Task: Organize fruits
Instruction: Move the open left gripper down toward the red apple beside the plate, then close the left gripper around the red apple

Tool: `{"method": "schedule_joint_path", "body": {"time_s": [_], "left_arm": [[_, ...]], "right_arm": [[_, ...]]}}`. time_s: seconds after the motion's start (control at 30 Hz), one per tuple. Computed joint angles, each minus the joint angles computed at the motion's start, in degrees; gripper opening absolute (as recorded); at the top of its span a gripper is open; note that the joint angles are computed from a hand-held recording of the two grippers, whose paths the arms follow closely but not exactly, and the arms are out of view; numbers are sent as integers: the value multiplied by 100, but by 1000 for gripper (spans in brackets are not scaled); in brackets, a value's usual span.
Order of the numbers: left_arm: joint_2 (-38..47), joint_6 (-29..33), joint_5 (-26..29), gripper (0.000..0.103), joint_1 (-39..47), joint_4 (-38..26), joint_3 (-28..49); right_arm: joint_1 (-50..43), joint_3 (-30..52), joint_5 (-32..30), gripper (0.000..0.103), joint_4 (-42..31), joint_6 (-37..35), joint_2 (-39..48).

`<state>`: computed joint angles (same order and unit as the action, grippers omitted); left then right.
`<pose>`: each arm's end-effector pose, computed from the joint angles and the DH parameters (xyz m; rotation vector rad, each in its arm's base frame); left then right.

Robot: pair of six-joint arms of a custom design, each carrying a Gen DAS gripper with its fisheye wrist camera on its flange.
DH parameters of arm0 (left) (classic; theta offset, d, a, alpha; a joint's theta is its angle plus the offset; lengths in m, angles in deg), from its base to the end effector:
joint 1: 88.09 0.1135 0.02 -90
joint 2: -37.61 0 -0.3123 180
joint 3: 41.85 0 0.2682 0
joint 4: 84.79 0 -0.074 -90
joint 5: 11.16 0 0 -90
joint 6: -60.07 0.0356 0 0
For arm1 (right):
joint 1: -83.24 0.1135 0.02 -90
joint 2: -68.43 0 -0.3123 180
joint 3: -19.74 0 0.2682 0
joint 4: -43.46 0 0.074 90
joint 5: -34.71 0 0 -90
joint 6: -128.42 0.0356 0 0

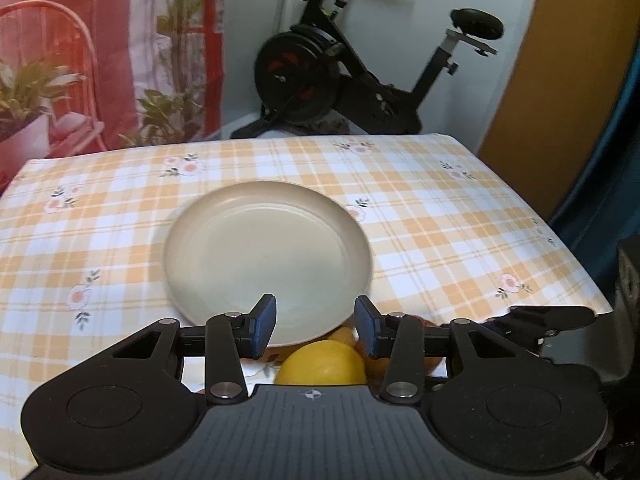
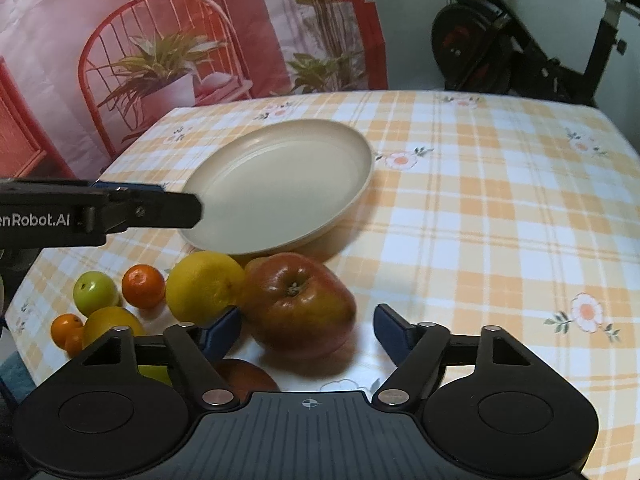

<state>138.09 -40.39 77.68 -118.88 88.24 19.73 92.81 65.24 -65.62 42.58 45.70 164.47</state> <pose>0.3112 -0.1846 0.1735 0.4130 2.3590 -0.3193 0.2862 0.0547 0.1318 -0.1280 2.4772 0.3488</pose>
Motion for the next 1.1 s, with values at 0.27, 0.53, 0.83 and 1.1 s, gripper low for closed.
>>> {"method": "schedule_joint_path", "body": {"time_s": [0.27, 0.53, 0.83, 1.1], "left_arm": [[315, -60, 467, 46, 48, -234, 371], [749, -273, 960, 45, 84, -508, 878], [1104, -245, 1448, 32, 16, -868, 1284], [1256, -365, 1705, 32, 90, -942, 1426]], "right_arm": [[-114, 16, -227, 61, 175, -13, 225], [-84, 27, 32, 61, 370, -180, 328], [-131, -97, -52, 61, 583, -78, 343], [-217, -198, -162, 61, 731, -12, 339]]}}
